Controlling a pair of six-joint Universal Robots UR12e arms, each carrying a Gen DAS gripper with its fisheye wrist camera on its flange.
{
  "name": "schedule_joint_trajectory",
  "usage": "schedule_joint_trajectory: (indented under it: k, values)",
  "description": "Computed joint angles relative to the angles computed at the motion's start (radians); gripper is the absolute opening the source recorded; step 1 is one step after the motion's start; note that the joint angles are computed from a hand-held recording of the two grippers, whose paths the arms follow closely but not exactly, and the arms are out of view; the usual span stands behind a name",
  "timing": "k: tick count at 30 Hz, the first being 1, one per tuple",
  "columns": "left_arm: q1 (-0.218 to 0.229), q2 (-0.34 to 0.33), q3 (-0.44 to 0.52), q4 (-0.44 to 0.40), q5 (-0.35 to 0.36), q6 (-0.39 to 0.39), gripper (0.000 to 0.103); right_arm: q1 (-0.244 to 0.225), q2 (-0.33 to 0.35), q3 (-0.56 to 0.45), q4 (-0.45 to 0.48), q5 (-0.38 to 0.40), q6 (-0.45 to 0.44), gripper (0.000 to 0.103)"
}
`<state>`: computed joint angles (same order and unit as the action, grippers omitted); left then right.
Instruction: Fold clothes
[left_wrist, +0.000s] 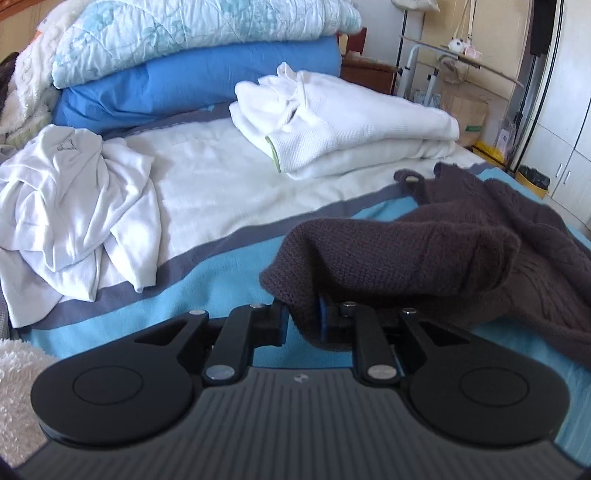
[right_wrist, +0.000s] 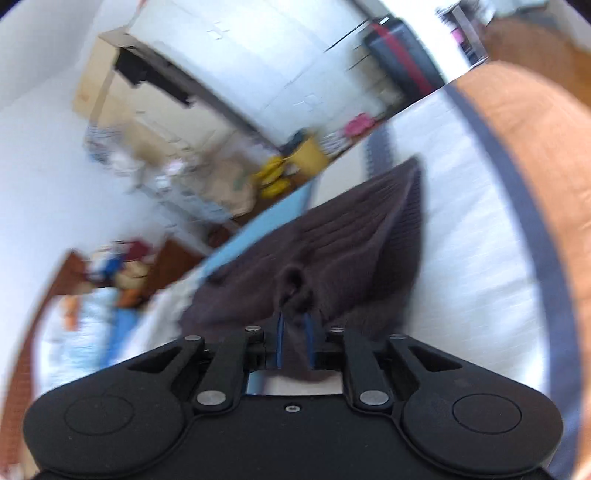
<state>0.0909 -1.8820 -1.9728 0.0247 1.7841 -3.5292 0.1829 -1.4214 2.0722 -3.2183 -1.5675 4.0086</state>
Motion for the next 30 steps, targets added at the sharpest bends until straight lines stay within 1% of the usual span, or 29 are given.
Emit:
schedule_joint_trajectory:
  k: [1, 2, 3, 4, 5, 6, 7, 10, 13, 14, 15, 17, 18, 20, 21, 22, 23, 24, 25, 26, 27, 28, 29, 30]
  values:
    - [0.002, 0.002, -0.009, 0.042, -0.009, -0.011, 0.018, 0.004, 0.000, -0.008, 0.038, -0.022, 0.004, 0.037]
    - [0.005, 0.003, -0.019, 0.086, -0.022, -0.022, 0.021, 0.010, -0.001, -0.014, 0.068, -0.046, 0.019, 0.038]
    - [0.018, 0.003, -0.036, 0.171, -0.076, -0.051, 0.026, 0.011, -0.001, -0.016, 0.077, -0.052, 0.027, 0.039]
    - [0.033, 0.007, -0.047, 0.232, -0.139, -0.073, 0.031, 0.011, 0.000, -0.019, 0.083, -0.055, 0.034, 0.041]
    - [0.044, 0.008, -0.053, 0.275, -0.189, -0.080, 0.035, 0.010, 0.001, -0.018, 0.076, -0.054, 0.036, 0.043]
    - [0.049, 0.008, -0.054, 0.301, -0.226, -0.070, 0.038, 0.015, 0.004, -0.022, 0.073, -0.061, 0.035, 0.047]
    - [0.049, 0.009, -0.051, 0.306, -0.249, -0.048, 0.038, 0.020, 0.009, -0.029, 0.077, -0.071, 0.019, 0.050]
    - [0.039, 0.009, -0.046, 0.290, -0.310, 0.015, 0.040, 0.043, 0.023, -0.087, 0.188, -0.144, -0.086, 0.051]
    - [0.020, 0.005, -0.040, 0.293, -0.366, 0.102, 0.040, 0.055, 0.063, -0.180, 0.327, -0.197, -0.292, 0.053]
    - [0.014, 0.004, -0.037, 0.298, -0.386, 0.137, 0.042, 0.059, 0.079, -0.206, 0.355, -0.210, -0.341, 0.053]
    - [0.007, 0.003, -0.034, 0.302, -0.407, 0.172, 0.042, 0.062, 0.098, -0.229, 0.368, -0.218, -0.371, 0.054]
    - [0.002, -0.002, -0.024, 0.306, -0.468, 0.223, 0.044, 0.057, 0.121, -0.245, 0.333, -0.188, -0.417, 0.054]
    - [-0.001, -0.007, -0.015, 0.297, -0.492, 0.237, 0.047, 0.049, 0.135, -0.243, 0.272, -0.149, -0.447, 0.054]
    - [-0.007, -0.016, 0.006, 0.266, -0.537, 0.270, 0.047, 0.022, 0.157, -0.236, 0.152, -0.025, -0.465, 0.054]
    - [-0.010, -0.018, 0.015, 0.243, -0.555, 0.298, 0.047, 0.007, 0.166, -0.236, 0.122, 0.039, -0.444, 0.055]
    - [-0.014, -0.019, 0.021, 0.223, -0.566, 0.332, 0.047, -0.006, 0.176, -0.240, 0.116, 0.088, -0.412, 0.058]
    - [-0.019, -0.021, 0.022, 0.214, -0.563, 0.371, 0.048, -0.018, 0.186, -0.245, 0.112, 0.136, -0.379, 0.059]
    - [-0.026, -0.023, 0.017, 0.220, -0.534, 0.403, 0.048, -0.023, 0.194, -0.252, 0.139, 0.144, -0.365, 0.059]
    - [-0.033, -0.026, 0.012, 0.229, -0.503, 0.434, 0.048, -0.027, 0.201, -0.260, 0.170, 0.148, -0.354, 0.059]
    - [-0.040, -0.030, 0.006, 0.239, -0.472, 0.465, 0.049, -0.024, 0.207, -0.270, 0.223, 0.120, -0.360, 0.059]
    - [-0.046, -0.034, -0.002, 0.258, -0.430, 0.469, 0.049, -0.021, 0.212, -0.280, 0.274, 0.089, -0.368, 0.059]
    - [-0.054, -0.041, -0.009, 0.275, -0.383, 0.461, 0.050, -0.023, 0.216, -0.282, 0.294, 0.086, -0.359, 0.059]
    - [-0.062, -0.044, -0.011, 0.272, -0.329, 0.442, 0.050, -0.025, 0.219, -0.282, 0.310, 0.086, -0.348, 0.059]
    - [-0.070, -0.042, -0.009, 0.249, -0.294, 0.431, 0.050, -0.028, 0.223, -0.282, 0.326, 0.087, -0.336, 0.061]
